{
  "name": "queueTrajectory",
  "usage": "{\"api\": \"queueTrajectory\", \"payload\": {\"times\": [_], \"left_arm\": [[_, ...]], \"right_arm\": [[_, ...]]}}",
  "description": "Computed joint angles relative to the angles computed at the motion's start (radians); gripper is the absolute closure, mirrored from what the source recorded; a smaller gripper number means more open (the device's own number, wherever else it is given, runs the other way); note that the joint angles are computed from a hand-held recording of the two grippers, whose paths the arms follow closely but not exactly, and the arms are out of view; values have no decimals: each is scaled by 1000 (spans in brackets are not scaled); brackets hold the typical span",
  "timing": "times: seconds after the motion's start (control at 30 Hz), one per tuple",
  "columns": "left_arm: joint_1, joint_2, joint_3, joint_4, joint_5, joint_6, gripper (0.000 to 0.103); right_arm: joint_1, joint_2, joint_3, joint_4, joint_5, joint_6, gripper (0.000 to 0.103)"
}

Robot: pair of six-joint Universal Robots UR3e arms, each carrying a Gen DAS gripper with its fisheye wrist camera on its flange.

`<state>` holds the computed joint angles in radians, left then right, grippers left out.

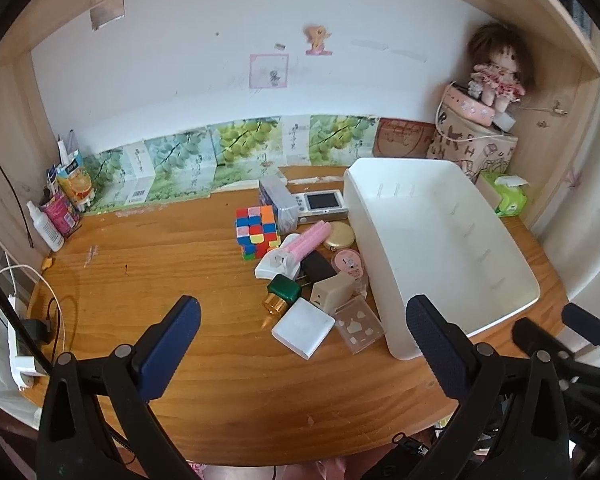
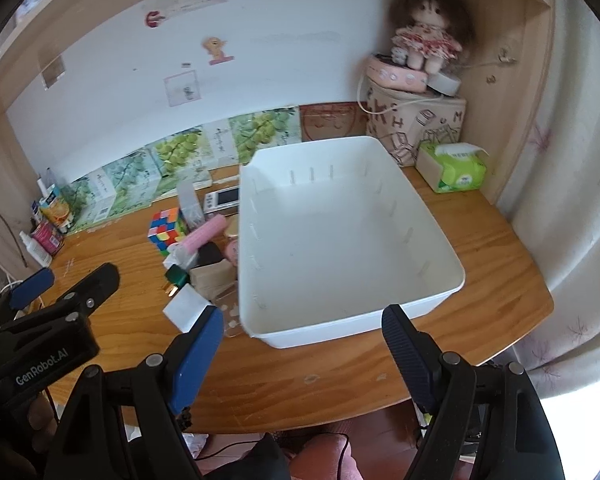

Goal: Organize rigid objects
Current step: 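Move both tools toward the white plastic bin and the small items, then clamp the bin wall with the right tool while the left tool grasps the white charger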

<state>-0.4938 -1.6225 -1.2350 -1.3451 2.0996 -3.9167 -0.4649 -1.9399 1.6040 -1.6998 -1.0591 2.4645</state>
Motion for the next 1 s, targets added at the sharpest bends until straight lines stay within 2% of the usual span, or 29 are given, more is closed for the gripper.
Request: {"api": "queueTrajectory", "payload": {"times": [0.27, 0.5, 0.7, 1.0], "left_arm": [[-1, -147, 183, -102, 5, -95, 1], [30, -267, 352, -256, -9, -241, 1], [105, -282, 311, -307, -151, -366, 1], [229, -206, 19, -146, -419, -491, 1]], "right_arm": [[7, 224, -162, 0, 2, -32, 21], [40, 434, -353, 29, -4, -65, 21], [52, 635, -553, 93, -47, -44, 21], [57, 955, -944, 216, -137, 67, 21]]}}
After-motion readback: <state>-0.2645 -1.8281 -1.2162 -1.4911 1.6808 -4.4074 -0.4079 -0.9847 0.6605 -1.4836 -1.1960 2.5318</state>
